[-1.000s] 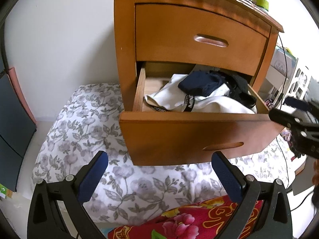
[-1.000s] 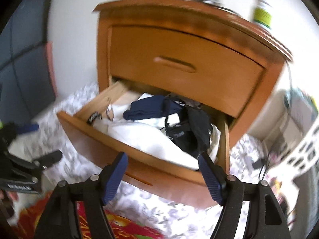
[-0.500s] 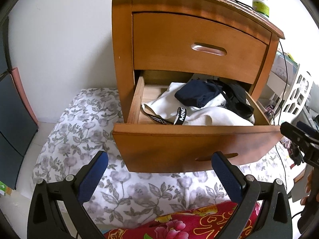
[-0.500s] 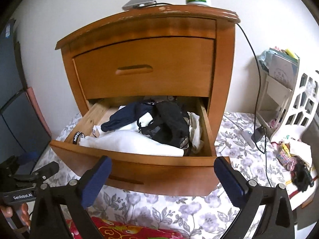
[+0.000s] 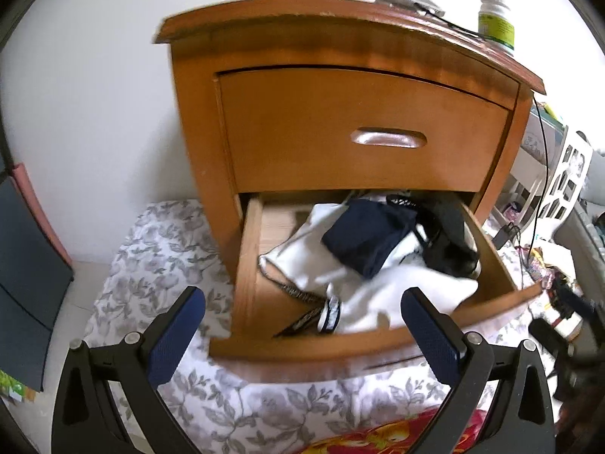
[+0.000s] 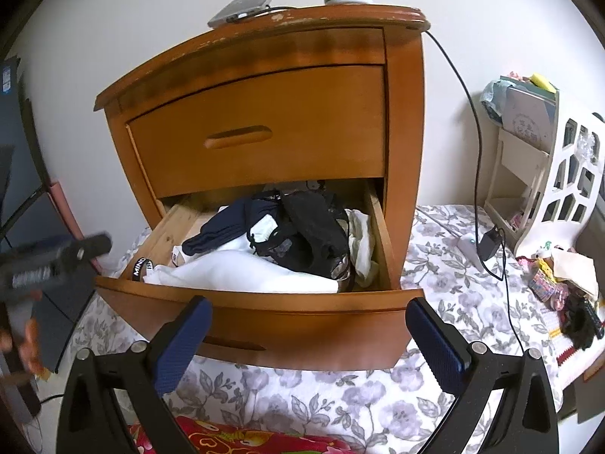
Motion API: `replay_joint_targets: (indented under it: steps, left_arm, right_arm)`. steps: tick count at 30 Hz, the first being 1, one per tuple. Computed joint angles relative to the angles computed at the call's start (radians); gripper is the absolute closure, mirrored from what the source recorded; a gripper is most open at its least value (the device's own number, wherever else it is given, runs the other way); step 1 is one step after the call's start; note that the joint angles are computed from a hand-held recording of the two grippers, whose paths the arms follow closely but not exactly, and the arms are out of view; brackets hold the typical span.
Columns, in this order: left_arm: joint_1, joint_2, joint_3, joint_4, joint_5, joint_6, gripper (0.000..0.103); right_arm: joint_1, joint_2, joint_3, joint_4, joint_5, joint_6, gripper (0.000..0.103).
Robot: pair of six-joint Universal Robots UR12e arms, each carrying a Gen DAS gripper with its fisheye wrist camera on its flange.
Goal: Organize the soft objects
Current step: 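Reach the left tool into the drawer and grasp the navy sock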
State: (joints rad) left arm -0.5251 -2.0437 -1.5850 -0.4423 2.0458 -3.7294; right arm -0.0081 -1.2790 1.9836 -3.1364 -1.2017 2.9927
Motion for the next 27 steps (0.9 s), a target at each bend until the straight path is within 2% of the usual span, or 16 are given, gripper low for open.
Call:
replay_joint_targets:
  steps: [2, 4, 11, 21, 24, 27]
  left_arm:
    - [0.027, -0.008, 0.029, -0.040, -0.082, -0.015, 0.000]
    - [0.045, -0.020, 0.056, -0.069, -0.132, -0.024, 0.000]
    - [0.079, -0.083, 0.155, -0.180, -0.257, -0.027, 0.001]
    - [0.059, -0.187, 0.322, -0.389, -0.210, 0.125, 0.002]
    - [0.058, -0.213, 0.364, -0.445, -0.207, 0.161, 0.011]
    - [0.059, -0.232, 0.394, -0.490, -0.195, 0.173, 0.015]
  right_arm:
    - [-0.001, -0.001, 0.000, 0.000, -0.006, 0.005, 0.000]
    - [-0.003, -0.001, 0.001, -0.005, -0.013, 0.009, 0.000]
    - [0.002, 0.008, -0.007, 0.007, -0.023, -0.003, 0.000]
    - [0.005, 0.023, -0.023, 0.046, -0.026, -0.014, 0.000]
    - [0.005, 0.027, -0.026, 0.055, -0.027, -0.013, 0.000]
    - [0.004, 0.030, -0.030, 0.061, -0.029, -0.011, 0.000]
